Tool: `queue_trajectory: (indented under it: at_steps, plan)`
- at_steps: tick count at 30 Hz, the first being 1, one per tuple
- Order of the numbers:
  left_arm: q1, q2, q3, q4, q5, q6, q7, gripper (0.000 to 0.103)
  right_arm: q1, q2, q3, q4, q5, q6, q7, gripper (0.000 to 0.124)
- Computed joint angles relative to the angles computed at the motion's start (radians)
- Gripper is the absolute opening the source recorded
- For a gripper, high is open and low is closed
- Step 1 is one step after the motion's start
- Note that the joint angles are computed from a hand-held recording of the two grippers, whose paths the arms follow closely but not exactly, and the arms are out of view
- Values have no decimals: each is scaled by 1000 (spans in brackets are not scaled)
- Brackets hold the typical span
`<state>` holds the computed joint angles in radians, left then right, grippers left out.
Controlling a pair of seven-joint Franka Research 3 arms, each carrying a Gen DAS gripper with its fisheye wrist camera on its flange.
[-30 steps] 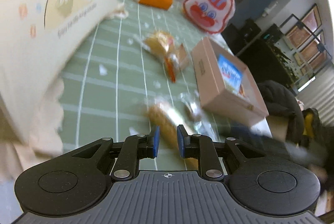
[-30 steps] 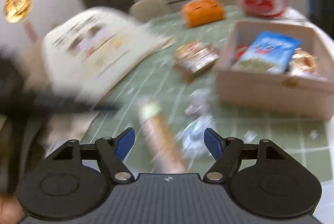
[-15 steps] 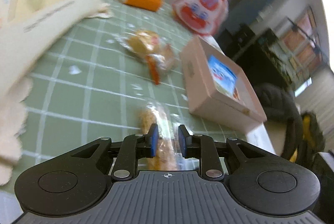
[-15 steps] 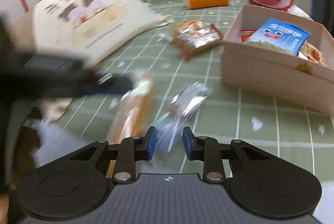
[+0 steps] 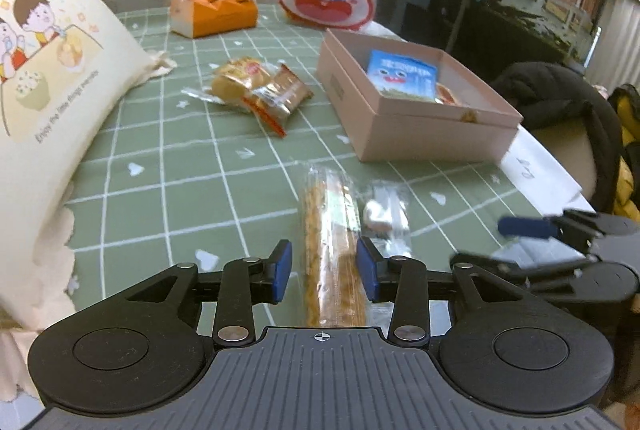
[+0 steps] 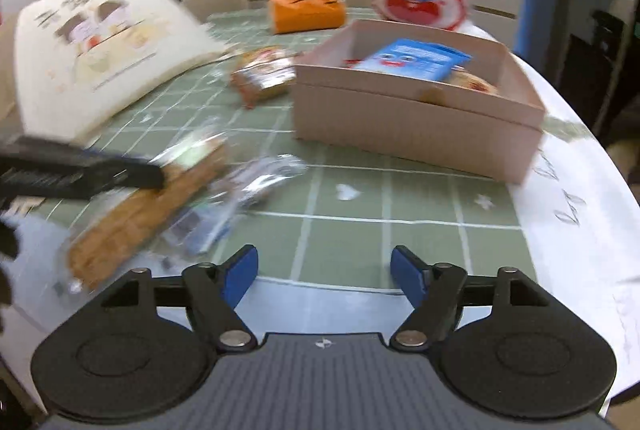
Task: Organize snacks
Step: 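Reach the left tool to the long bread-stick packet while the right tool reaches the clear packet, then grasp the bread-stick packet with the left tool while the right tool grasps the small clear packet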
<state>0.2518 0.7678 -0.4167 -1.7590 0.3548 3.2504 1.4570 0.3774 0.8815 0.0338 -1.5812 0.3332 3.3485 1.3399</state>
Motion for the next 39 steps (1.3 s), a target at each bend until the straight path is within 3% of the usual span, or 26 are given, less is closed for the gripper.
queue_trajectory:
  at_steps: [10, 14, 18, 24, 26, 30, 33, 34, 39]
  plan:
    - [-6, 46, -23, 68, -39, -85, 37, 43, 11, 0, -13, -22, 8, 37, -26, 87]
    - [-46, 36, 19, 63, -59, -70, 42, 40, 14, -1, -16, -21, 13, 29, -31, 90]
    - [-42, 37, 12, 62, -70, -70, 52, 40, 15, -7, -18, -21, 11, -6, -34, 102]
    - [-18, 48, -12, 56, -73, -50, 70, 40, -2, -16, 2, -36, -4, -4, -41, 103]
    - [16, 60, -44, 38, -63, -13, 78, 40, 19, -25, -24, -37, 8, -35, -32, 103]
    - [184, 139, -209, 8, 22, 46, 99, 39, 52, -37, -69, -32, 11, -90, -2, 103]
    - [310, 204, -338, -1, 45, 19, 59, 35, 12, -47, -17, -45, -29, -92, -30, 103]
    - [327, 205, -350, -12, 34, 21, 35, 35, -7, -53, 5, -42, -43, -118, -44, 103]
    - [237, 92, -197, -101, 21, 213, -68, 34, -83, -51, 117, -23, -41, -91, -57, 95]
